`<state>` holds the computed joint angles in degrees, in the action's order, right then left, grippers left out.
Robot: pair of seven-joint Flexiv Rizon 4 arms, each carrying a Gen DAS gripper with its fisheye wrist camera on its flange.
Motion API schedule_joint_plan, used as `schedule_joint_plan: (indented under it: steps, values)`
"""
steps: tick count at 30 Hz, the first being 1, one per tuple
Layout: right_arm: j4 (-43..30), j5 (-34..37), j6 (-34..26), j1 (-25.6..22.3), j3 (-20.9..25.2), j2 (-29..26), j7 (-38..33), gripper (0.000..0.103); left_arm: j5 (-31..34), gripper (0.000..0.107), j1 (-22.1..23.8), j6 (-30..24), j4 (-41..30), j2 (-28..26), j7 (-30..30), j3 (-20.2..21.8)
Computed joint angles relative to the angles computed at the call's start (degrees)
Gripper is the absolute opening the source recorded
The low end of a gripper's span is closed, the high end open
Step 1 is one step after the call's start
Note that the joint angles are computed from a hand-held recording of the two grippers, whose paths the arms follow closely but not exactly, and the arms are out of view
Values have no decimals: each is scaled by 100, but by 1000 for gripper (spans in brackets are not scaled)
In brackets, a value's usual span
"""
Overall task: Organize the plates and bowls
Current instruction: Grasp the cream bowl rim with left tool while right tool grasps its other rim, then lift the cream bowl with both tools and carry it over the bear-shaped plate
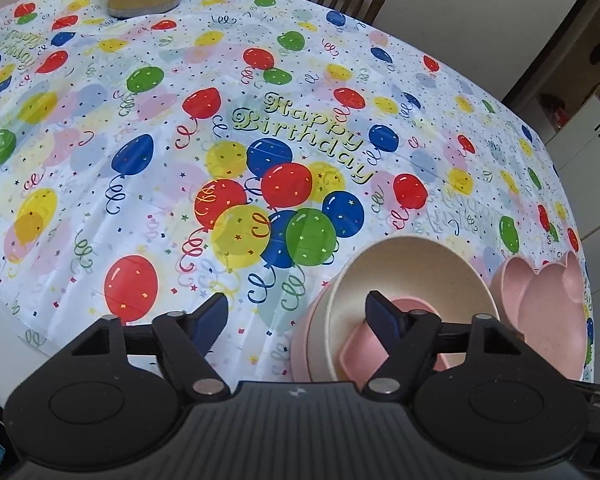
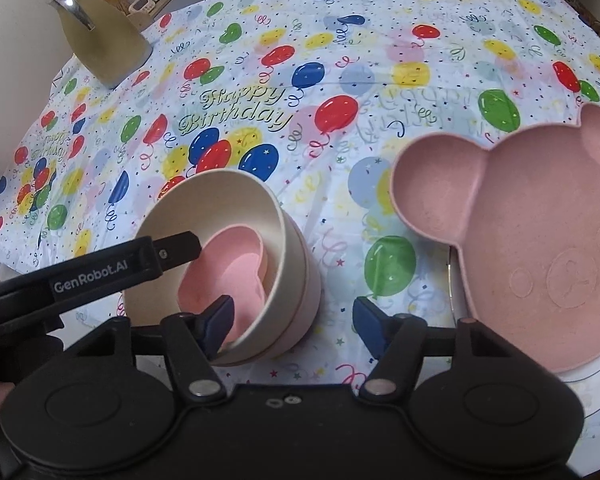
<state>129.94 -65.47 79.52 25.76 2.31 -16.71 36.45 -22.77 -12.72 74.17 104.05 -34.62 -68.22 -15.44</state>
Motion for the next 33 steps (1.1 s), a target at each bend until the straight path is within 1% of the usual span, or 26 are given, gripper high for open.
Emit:
schedule_joint_plan:
  steps: [4,6,7,14,16,18,20,25,29,33]
  values:
    - [-63,360,170,-12,49,-125,-224,51,-183,64,104,-141,11,9,-16,-134]
    - [-65,495,249,52,0,-152,-283,51,-363,54,187,-294,16,26,-41,-222]
    - [-72,600,239,84,-2,-156,-357,50,-455,52,236,-383,30,48,-13,-276]
    - [-62,914,315,293,-165,-155,-745,46,-725,50,271,-759,183,226,396,-286]
    - [-62,1000,352,312,-179,-169,-846,43,-777,49,217,-801,172,207,390,-218]
    - [-92,1210,277,325,-122,-191,-1067,43,-849,45,206,-858,151,175,410,-207]
    - [-83,1317,299,366,-152,-203,-1151,42,-901,44,198,-916,133,152,455,-203]
    - [-44,1411,431,495,-316,-229,-1239,42,-937,43,120,-1009,22,61,385,-114]
    - [-71,1720,400,505,-259,-241,-1534,41,-895,42,98,-1007,9,56,381,-74]
    - [-16,1669,438,645,-416,-198,-1483,38,-917,41,110,-995,52,85,377,-80]
